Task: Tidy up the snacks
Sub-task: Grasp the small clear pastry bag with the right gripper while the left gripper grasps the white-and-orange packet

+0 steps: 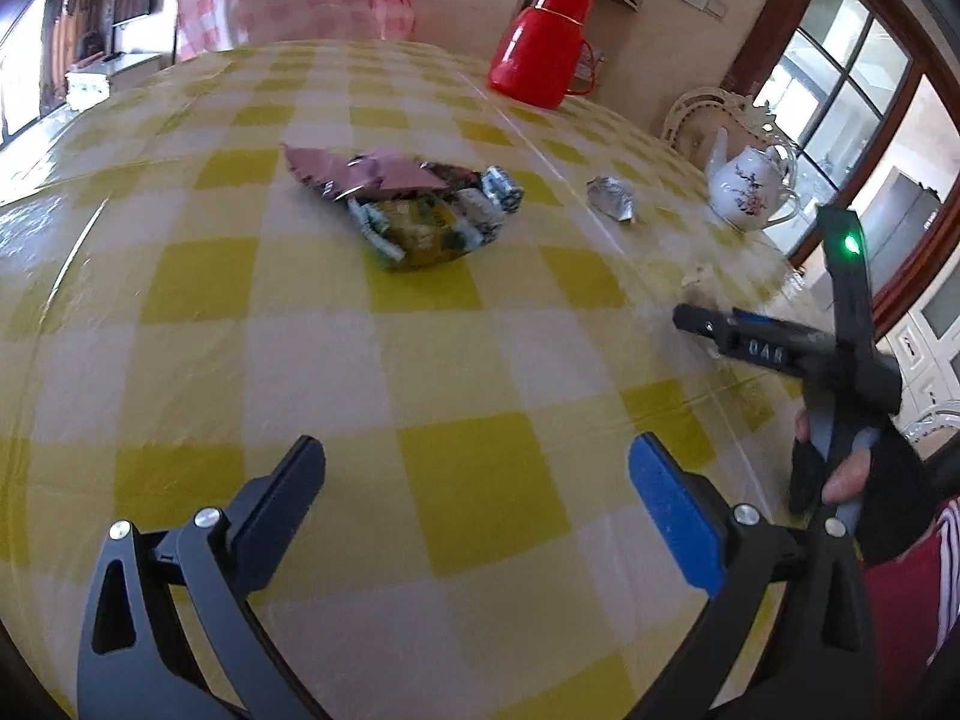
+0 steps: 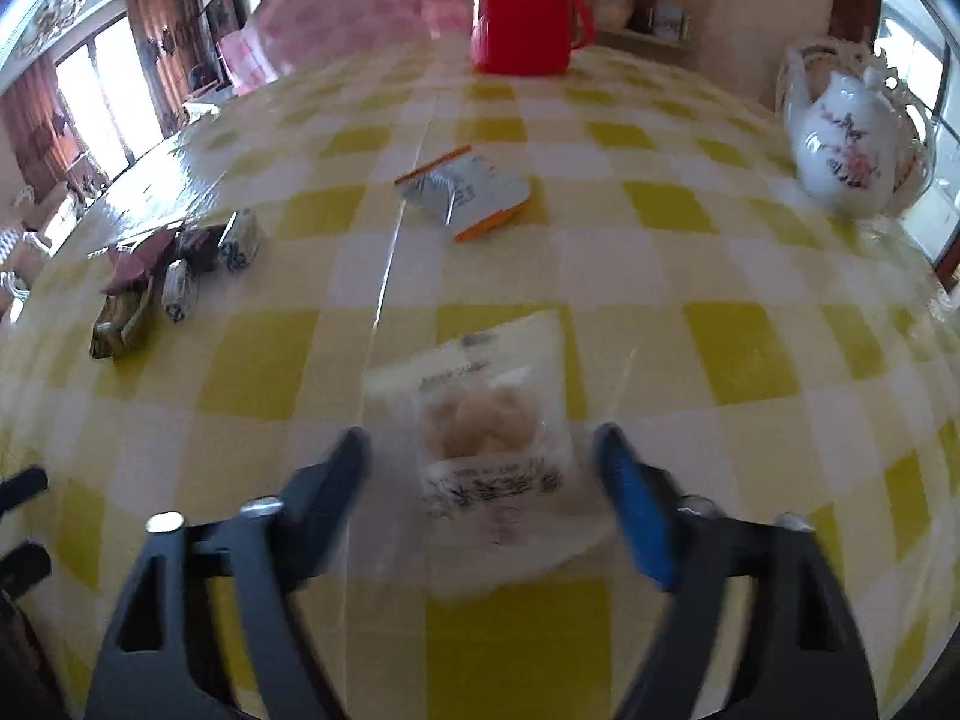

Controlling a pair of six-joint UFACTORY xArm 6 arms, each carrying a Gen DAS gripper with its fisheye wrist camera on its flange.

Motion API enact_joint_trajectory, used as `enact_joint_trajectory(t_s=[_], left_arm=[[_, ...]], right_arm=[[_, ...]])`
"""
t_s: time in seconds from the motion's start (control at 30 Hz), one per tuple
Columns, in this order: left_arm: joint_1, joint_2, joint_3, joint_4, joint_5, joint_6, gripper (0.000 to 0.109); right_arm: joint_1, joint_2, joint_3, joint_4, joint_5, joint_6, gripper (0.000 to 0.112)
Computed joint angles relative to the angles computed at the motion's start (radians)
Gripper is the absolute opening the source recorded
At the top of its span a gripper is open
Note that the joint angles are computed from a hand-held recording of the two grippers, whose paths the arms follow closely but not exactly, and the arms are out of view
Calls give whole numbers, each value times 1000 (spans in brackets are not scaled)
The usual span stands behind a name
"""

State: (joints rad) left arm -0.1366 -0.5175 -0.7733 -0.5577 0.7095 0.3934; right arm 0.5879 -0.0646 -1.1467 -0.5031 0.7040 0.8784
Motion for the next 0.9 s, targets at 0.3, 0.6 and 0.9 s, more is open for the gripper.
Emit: enact_joint_trajectory(t_s=[0.3, 0.6, 0.9], left_arm=[[-195, 314, -265, 122, -110, -97, 101], [-316, 738, -761, 480, -53, -319, 101], [-351, 946, -1015, 534, 26, -243, 40]], right_arm=[[170, -302, 275, -169, 8, 374, 40], [155, -348, 330, -139, -53, 429, 41], [146, -355, 341, -115, -79, 419, 41]])
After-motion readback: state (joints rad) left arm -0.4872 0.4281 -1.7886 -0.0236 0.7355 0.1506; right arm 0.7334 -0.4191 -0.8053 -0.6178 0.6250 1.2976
